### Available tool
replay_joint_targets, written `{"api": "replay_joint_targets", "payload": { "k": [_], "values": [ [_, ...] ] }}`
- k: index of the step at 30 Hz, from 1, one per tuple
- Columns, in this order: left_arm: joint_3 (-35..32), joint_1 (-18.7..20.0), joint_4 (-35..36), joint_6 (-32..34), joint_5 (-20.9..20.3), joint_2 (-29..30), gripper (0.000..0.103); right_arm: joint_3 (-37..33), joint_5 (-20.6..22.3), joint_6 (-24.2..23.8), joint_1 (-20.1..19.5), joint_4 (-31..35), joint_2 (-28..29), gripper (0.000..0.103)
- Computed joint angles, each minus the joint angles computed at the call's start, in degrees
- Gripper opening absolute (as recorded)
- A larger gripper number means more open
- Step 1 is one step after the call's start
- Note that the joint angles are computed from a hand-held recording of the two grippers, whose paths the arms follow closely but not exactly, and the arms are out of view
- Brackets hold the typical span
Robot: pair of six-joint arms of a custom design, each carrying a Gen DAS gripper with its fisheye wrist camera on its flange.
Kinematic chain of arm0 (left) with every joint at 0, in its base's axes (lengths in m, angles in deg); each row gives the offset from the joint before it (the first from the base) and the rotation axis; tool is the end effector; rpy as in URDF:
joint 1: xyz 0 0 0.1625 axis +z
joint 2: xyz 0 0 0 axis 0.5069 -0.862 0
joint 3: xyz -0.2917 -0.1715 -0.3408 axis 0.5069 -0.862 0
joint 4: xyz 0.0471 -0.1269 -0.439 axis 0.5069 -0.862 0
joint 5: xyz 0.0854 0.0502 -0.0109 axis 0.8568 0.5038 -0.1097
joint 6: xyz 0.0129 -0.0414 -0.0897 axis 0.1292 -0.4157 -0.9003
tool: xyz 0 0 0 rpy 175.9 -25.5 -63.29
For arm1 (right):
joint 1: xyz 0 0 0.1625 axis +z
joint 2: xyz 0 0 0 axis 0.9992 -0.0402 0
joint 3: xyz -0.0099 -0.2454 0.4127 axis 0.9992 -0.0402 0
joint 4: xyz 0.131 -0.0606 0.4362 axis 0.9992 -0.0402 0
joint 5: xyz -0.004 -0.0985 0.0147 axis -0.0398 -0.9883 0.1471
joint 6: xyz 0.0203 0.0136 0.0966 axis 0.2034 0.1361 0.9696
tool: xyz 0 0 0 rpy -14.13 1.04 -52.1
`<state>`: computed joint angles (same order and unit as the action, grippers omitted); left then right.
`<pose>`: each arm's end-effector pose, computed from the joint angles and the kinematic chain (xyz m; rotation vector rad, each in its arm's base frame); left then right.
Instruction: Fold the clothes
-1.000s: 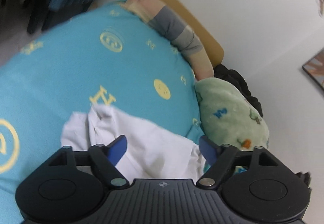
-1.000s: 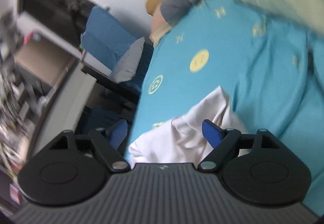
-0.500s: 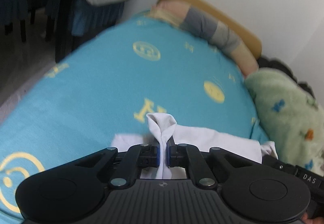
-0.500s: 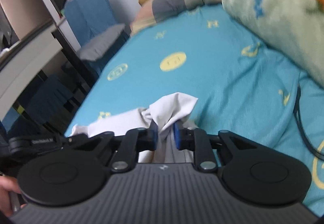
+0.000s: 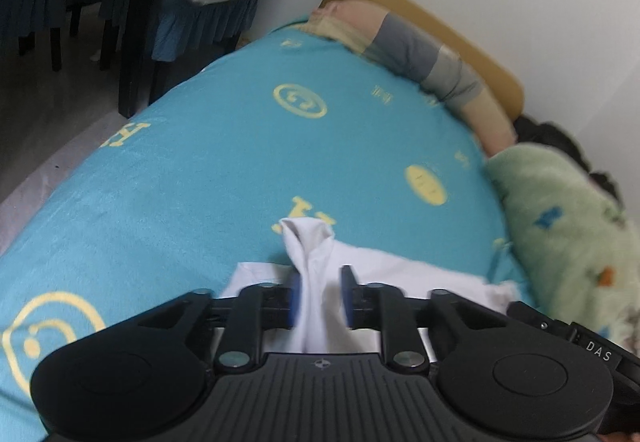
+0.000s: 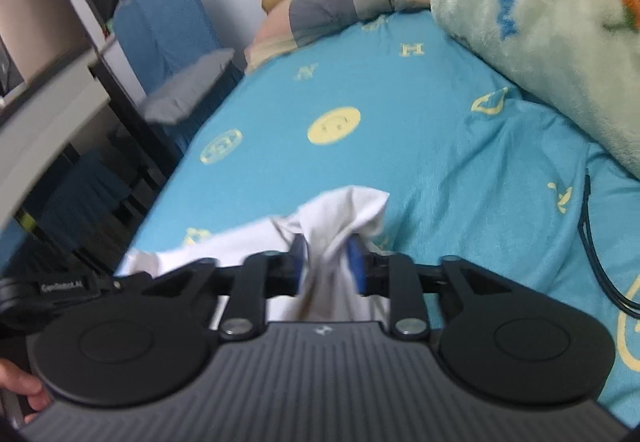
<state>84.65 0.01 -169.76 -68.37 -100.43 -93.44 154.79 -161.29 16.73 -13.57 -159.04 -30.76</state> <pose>-0.3349 -0.4457 0.0412 -0.1146 2.4951 -1.1751 0.0116 -0.4928 0.3497 0.4564 -2.7092 1.0716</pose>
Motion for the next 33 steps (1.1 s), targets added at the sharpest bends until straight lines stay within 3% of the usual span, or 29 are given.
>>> {"api": "replay_joint_targets", "payload": {
  "k": [1, 2, 5, 10, 16, 20, 24, 29, 33],
  "values": [
    [0.44, -1.24, 1.04, -1.50, 0.03, -0.76, 0.052, 0.50, 1.89, 1.14, -0.56, 0.44, -1.27, 0.077],
    [0.91, -2.49, 2.15, -3.26, -0.23, -1.62, 0.064, 1.00, 3.80, 2.27, -1.14, 0.88, -2.55, 0.084],
    [3.38, -6.46, 2.04, -9.71, -2.62, -4.07, 0.082, 2.23, 7.02, 5.69, -2.26, 5.96, -7.86, 0.085],
    [8.56, -10.19, -10.39, -19.76, -11.75, -4.00, 0.085, 2.81, 10.42, 12.10, -5.07, 22.30, -17.47, 0.086],
    [12.62, -11.22, -15.23, -33.32, -16.25, -2.43, 0.085, 5.34, 19.62, 19.09, -15.26, 40.01, -24.20, 0.087],
    [13.83, -9.35, -18.23, -38.25, -18.52, -0.90, 0.085, 5.79, 16.49, 26.17, -15.91, 38.86, -20.90, 0.086],
    [15.49, -8.58, -19.60, -43.76, -15.72, -0.25, 0.084, 6.94, 15.68, 32.16, -15.99, 31.88, -17.18, 0.086],
    [17.15, -8.42, -21.35, -47.60, -12.75, 0.01, 0.070, 7.44, 14.83, 34.75, -14.63, 24.40, -13.42, 0.077],
    [16.96, -8.46, -17.64, -48.55, -12.08, -0.98, 0.053, 7.43, 10.74, 33.71, -12.42, 22.14, -12.58, 0.046]
  ]
}}
